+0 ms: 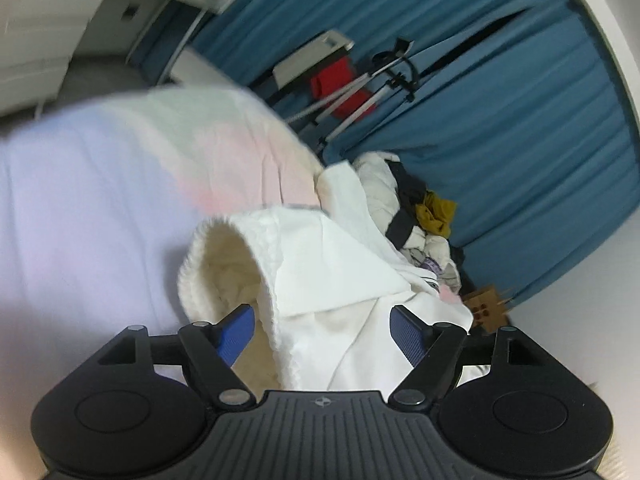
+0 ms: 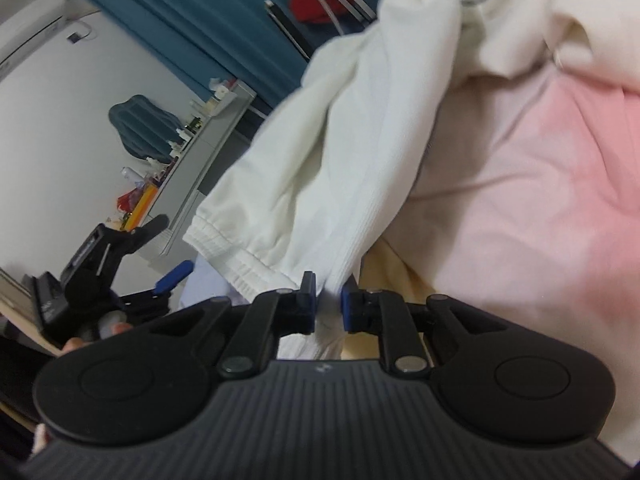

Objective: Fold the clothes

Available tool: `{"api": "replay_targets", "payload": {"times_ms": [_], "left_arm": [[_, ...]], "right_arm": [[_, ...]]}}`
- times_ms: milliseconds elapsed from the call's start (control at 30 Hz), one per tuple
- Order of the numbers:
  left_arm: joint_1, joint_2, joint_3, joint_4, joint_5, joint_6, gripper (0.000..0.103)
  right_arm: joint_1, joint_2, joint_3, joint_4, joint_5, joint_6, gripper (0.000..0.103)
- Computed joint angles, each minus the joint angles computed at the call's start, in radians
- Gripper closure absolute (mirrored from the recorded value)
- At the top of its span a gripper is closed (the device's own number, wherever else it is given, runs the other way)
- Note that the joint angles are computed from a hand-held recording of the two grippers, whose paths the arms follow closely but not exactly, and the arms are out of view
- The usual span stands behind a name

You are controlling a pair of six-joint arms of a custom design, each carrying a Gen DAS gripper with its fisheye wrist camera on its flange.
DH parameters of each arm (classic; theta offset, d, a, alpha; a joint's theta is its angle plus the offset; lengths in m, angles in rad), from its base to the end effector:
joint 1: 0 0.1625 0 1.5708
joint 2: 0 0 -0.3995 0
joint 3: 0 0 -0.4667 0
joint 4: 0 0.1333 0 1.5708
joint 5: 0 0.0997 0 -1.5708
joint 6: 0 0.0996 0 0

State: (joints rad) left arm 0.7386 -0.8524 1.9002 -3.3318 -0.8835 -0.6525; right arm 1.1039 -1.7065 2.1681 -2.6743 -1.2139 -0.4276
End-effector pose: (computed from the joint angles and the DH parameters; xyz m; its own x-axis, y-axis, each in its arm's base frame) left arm -0.3275 -0.5639 0.0660 -0.9969 -0.0771 0.0160 -0.0580 0.5819 -0.8112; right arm -0.0747 -0.5217 0.3354 -0.9965 -0.0828 -0.0064 -0.0579 0.7483 -0.6609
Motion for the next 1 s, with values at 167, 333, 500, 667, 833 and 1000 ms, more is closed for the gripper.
{"api": "replay_targets", "payload": {"times_ms": [167, 333, 500, 667, 833, 1000], "left_arm": [[0.058, 0.057, -0.066, -0.004, -0.046, 0.002, 0.03], [0.098, 0.122, -0.16, -0.039, -0.032, 0.105, 0.054], [0.123, 0.151, -0.242, -0.003, -0.007, 0.167, 0.094], [0.111, 0.149, -0.327, 0.01, 0.024, 0.266, 0.095], [0.108, 0.126, -0.46, 0.103, 0.046, 0.385, 0.095], [0.108, 0.156, -0.644, 0.243, 0.138, 0.511, 0.095]], "right_arm": [[0.006, 0.03, -0.018, 0.012, -0.016, 0.026, 0.083], [0.013, 0.088, -0.044, -0.012, -0.054, 0.071, 0.073], [0.021, 0.126, -0.045, -0.051, -0.046, 0.058, 0.074], [0.04, 0.101, 0.012, -0.112, 0.022, 0.122, 0.092], [0.148, 0.152, 0.038, -0.194, 0.074, 0.185, 0.095], [0.287, 0.319, -0.022, -0.27, 0.1, 0.224, 0.095]]}}
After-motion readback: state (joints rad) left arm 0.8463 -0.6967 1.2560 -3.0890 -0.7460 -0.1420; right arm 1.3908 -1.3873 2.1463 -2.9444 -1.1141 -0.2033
